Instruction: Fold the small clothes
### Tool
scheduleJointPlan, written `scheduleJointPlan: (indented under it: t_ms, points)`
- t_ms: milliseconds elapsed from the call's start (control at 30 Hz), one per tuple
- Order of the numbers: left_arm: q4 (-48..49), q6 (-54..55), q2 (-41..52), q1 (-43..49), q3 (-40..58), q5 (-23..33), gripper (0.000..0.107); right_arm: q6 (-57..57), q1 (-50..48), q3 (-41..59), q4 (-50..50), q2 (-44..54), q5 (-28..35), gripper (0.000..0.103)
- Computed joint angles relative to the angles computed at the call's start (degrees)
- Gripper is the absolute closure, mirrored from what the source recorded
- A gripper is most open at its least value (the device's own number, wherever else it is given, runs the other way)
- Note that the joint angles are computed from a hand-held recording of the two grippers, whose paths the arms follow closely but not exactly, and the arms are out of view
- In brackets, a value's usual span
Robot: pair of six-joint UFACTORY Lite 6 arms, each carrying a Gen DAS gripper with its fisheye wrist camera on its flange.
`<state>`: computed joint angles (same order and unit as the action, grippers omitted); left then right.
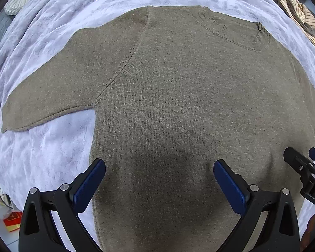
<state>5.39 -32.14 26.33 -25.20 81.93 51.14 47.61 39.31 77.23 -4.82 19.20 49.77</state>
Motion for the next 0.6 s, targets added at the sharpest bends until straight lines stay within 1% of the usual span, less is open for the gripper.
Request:
scheduleJointPlan:
  t_ms: [600]
  points:
    - [-0.9, 0.6, -2.9, 0.5, -4.7, -2.1, 0.004, 1.8, 1.7, 1.2, -0.3, 1.4, 0.4, 0.000]
